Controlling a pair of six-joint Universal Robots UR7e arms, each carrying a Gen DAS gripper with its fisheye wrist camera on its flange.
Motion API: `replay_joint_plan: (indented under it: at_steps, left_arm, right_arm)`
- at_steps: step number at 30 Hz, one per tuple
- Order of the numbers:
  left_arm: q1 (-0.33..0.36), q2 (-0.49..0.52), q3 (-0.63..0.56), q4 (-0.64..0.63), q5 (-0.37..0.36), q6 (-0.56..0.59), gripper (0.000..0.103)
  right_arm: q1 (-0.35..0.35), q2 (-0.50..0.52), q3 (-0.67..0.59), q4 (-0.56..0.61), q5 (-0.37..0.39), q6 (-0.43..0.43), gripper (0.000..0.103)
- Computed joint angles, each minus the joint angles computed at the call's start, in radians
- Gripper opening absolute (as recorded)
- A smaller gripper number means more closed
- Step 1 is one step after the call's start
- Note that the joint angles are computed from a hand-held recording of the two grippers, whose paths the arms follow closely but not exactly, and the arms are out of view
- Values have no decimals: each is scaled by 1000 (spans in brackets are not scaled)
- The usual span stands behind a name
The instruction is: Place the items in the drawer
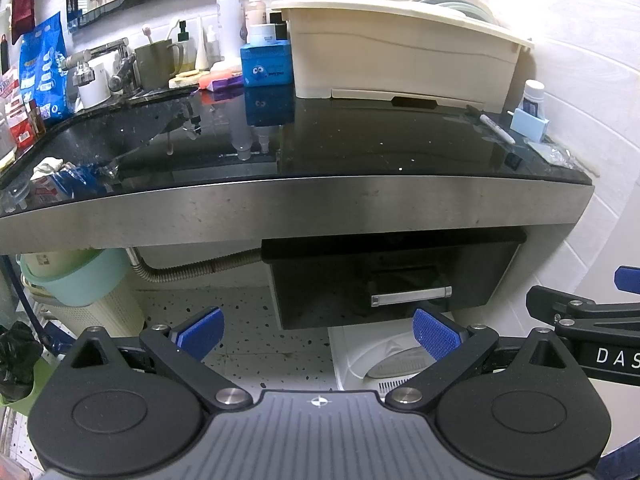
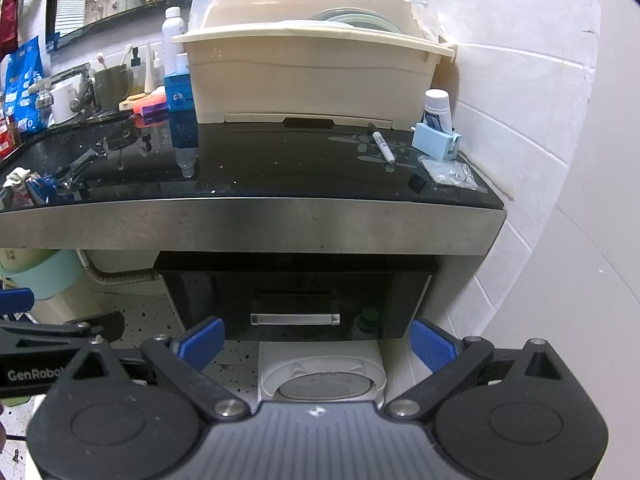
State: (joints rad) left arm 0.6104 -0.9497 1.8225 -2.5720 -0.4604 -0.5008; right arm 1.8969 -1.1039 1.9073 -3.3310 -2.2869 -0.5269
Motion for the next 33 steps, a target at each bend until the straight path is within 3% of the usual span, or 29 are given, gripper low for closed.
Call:
replay_joint_plan:
  at_steps: [33]
  left_arm:
    - [5,-4,-2,18,-11,-20,102]
  right_arm:
    - [-4,-4,2,20,12,22,100]
